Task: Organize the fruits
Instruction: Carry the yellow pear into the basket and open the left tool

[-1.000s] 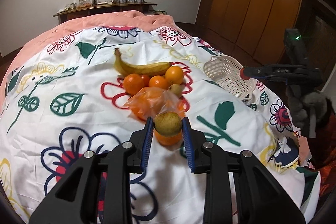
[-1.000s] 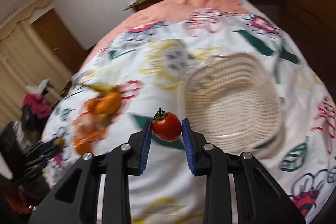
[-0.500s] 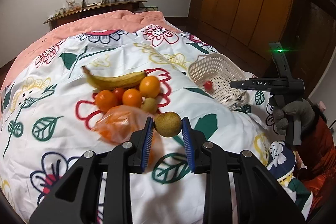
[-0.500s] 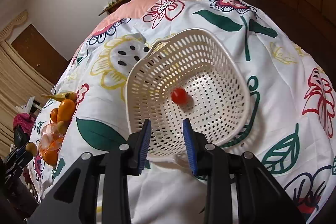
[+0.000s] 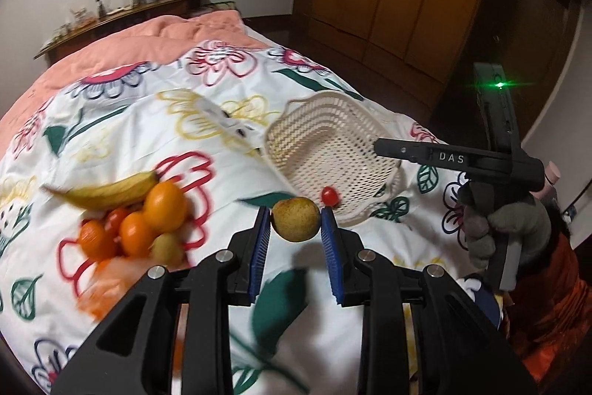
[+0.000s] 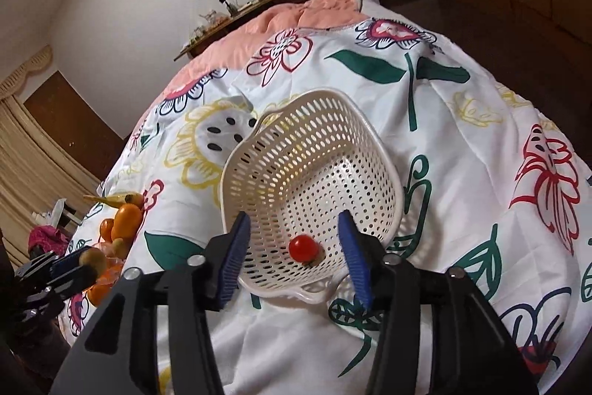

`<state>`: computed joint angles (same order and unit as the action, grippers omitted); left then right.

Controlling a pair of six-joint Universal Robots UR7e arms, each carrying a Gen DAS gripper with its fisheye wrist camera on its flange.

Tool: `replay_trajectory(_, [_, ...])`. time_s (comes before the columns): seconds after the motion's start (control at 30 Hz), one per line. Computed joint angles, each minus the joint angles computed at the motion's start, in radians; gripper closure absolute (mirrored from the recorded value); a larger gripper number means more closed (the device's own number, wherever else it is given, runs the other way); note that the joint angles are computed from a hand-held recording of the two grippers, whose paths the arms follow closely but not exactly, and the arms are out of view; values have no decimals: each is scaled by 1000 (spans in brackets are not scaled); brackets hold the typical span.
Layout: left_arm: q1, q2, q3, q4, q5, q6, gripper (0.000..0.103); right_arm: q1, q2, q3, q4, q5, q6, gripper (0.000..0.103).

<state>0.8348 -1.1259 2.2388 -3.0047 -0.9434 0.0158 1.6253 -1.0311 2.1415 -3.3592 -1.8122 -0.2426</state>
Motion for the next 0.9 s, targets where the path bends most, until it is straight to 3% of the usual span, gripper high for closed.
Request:
replay_trajectory(0.4, [23, 183, -189, 116, -54, 12, 74, -38, -22, 19, -35, 20, 51, 44])
replay_trajectory(0.73, [48, 243, -263, 178, -57, -17, 73, -52, -29, 26, -34, 28, 71, 44])
replay_trajectory(0.83, [55, 240, -265, 176, -57, -35, 53, -52, -29, 27, -32, 28, 75, 43])
replay_trajectory(0.9, [57, 234, -262, 166, -51, -44, 49, -51, -28, 27, -31, 28, 76, 43])
